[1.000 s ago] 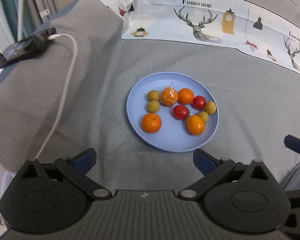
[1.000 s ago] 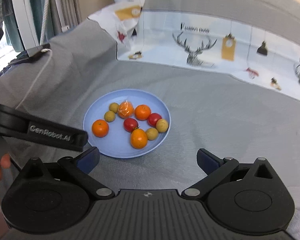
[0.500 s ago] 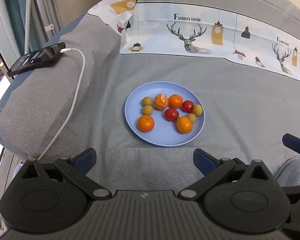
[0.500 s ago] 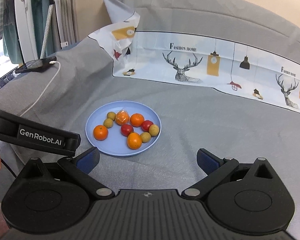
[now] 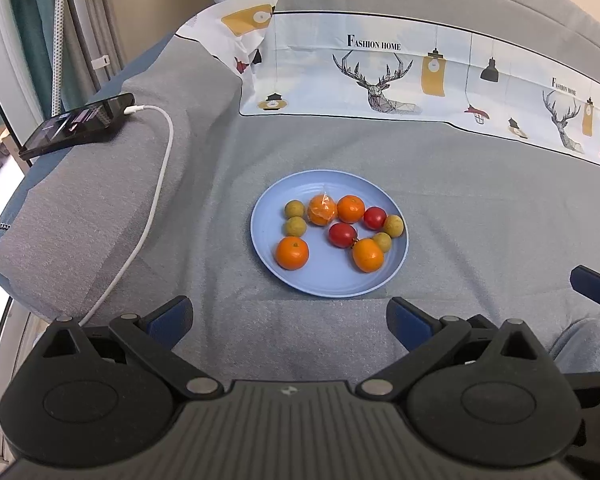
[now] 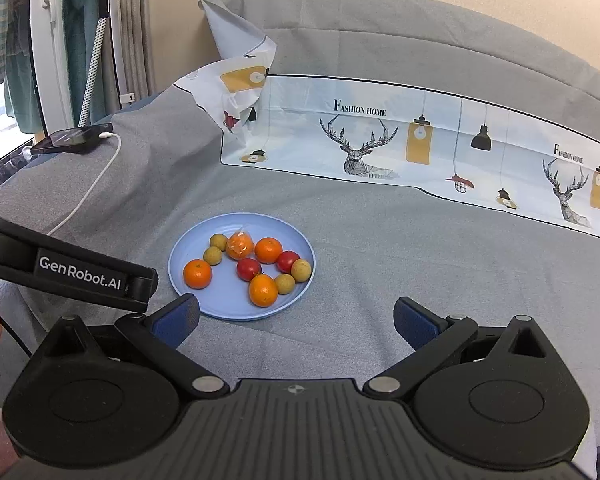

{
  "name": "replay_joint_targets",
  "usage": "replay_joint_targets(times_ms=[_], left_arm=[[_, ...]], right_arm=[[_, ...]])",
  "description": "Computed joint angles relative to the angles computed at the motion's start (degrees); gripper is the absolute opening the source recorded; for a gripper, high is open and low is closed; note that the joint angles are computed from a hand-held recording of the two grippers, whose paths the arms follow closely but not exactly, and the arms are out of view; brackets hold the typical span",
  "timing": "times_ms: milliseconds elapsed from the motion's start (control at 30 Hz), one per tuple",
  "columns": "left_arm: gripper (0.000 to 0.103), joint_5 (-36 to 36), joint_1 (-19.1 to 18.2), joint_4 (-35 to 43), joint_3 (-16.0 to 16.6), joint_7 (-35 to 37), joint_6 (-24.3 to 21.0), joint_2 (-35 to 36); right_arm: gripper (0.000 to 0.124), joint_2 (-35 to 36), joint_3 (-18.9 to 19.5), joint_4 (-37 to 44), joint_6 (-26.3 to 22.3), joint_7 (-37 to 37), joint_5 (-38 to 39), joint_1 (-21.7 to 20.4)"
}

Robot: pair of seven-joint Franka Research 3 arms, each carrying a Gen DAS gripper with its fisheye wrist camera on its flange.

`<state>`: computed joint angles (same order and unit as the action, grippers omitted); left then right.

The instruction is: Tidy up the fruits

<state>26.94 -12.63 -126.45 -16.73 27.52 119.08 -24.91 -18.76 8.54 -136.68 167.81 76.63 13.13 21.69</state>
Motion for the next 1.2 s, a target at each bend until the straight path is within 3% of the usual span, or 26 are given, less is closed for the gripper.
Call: replay_joint_targets(times_ms=[1200], left_arm=[[0.103, 1.54, -0.28, 0.72, -0.19, 0.77, -2.28, 1.06]], right_arm=[[0.102, 0.47, -0.1, 0.26, -0.42, 1.18, -0.39, -0.37]])
